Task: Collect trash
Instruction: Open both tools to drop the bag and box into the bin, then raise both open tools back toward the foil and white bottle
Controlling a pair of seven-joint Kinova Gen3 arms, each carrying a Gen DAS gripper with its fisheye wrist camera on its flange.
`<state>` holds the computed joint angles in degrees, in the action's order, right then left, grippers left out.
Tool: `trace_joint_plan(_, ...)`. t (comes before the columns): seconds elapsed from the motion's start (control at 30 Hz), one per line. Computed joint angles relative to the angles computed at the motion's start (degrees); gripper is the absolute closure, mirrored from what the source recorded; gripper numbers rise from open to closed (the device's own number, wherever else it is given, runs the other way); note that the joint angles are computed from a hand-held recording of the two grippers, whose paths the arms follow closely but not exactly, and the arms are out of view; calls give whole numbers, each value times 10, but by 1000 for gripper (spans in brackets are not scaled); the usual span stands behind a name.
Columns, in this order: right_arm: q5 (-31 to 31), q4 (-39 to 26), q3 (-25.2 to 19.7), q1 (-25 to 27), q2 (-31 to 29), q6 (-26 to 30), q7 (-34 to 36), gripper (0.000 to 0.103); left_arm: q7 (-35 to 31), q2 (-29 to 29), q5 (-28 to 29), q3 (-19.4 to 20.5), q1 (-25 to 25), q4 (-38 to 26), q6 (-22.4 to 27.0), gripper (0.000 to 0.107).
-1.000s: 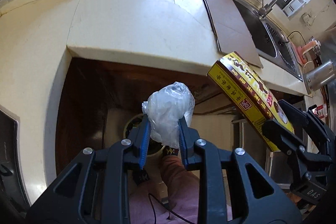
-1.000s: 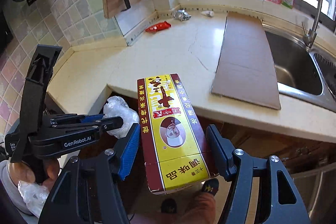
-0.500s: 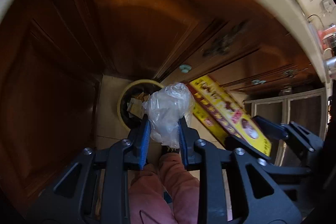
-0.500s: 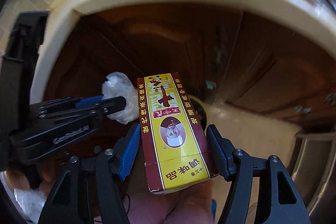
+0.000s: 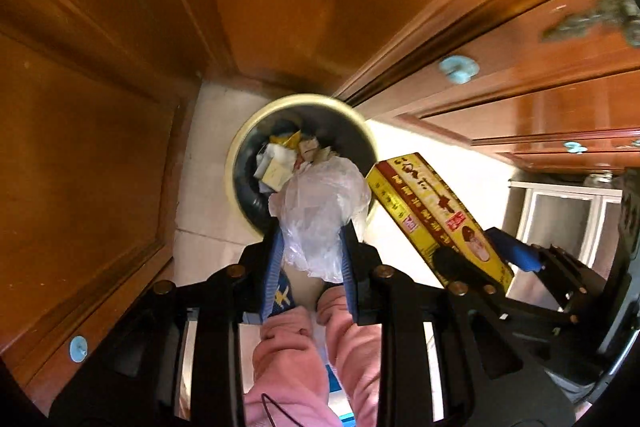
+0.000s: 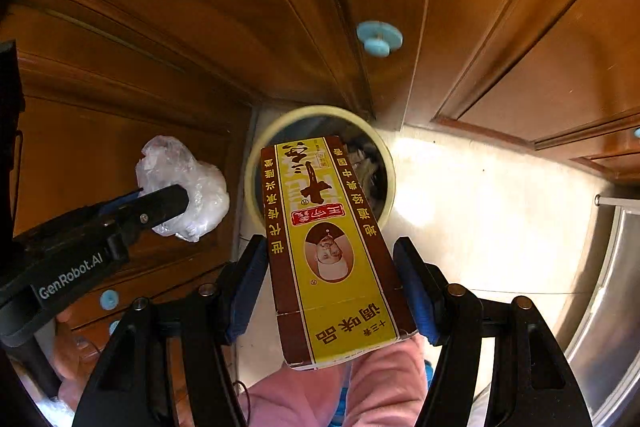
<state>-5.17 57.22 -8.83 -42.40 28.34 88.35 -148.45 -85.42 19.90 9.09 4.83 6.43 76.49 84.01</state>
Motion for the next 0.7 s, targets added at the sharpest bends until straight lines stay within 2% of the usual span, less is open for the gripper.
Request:
trace_joint_plan(0.13, -22, 20, -6, 18, 12, -25, 19, 37, -11, 9, -3, 0, -1, 15, -5, 71)
trace_joint_plan(0.17, -27, 20, -7, 22, 17, -27, 22, 37, -11, 8, -8, 0, 2, 18, -6, 63)
trace_joint_plan(0.27, -39, 22, -6, 30, 21, -28, 24, 36, -6, 9, -27, -4, 8, 21, -10, 48)
trace_joint_plan(0.3, -42, 23, -6, 30, 22, -28, 21, 36, -7, 10, -26, -5, 5, 20, -8, 38)
trace_joint_plan(0.37, -41, 15, -5, 28, 24, -18, 20, 36, -7, 8, -23, -8, -2, 20, -9, 26)
trace_joint_plan(0.47, -38, 1, -4, 25, 24, -7, 22, 35, -10, 3, -30, -10, -6, 21, -10, 25)
trace_joint_plan(0.7, -35, -37, -1, 19, 23, 22, 16, 35, -2, -12, -40, -10, -7, -16, 25, 25)
